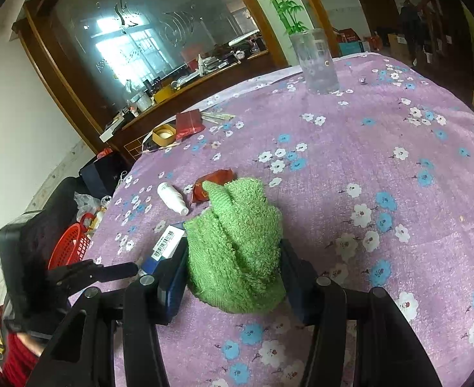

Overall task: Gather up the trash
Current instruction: 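Lift the green cloth with the right tool while the left tool grasps the blue-and-white medicine box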

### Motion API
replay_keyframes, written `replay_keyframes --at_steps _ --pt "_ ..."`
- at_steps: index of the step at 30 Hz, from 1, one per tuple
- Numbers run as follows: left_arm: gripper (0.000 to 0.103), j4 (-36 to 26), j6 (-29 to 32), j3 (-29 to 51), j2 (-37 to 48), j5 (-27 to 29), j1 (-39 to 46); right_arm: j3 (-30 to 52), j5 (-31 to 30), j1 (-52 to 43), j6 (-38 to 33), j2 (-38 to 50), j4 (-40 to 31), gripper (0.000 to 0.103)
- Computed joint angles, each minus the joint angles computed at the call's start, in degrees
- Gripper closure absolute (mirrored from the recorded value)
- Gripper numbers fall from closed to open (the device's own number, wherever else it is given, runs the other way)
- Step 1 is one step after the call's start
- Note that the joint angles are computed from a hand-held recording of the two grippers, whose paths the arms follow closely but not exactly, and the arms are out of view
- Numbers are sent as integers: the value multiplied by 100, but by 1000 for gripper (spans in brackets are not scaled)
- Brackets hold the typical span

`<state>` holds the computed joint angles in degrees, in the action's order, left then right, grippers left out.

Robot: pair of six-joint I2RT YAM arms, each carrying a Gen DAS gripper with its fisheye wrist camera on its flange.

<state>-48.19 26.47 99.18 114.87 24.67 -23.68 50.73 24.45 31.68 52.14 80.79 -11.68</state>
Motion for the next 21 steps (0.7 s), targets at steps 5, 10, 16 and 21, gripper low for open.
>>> replay_keyframes --at_steps 5,10,16,21 --pt "38 392 -857 210 268 -864 -270 -49 260 179 97 -115 -108 45" --pt "69 289 -1044 414 649 -894 -306 -59 419 355 217 -101 -207 45" --pt "70 1489 -1366 -751 -4 -843 -151 74 539 540 231 75 -223 45" --pt "70 2870 -1565 -2309 -1143 -996 59 326 637 746 137 383 -160 45"
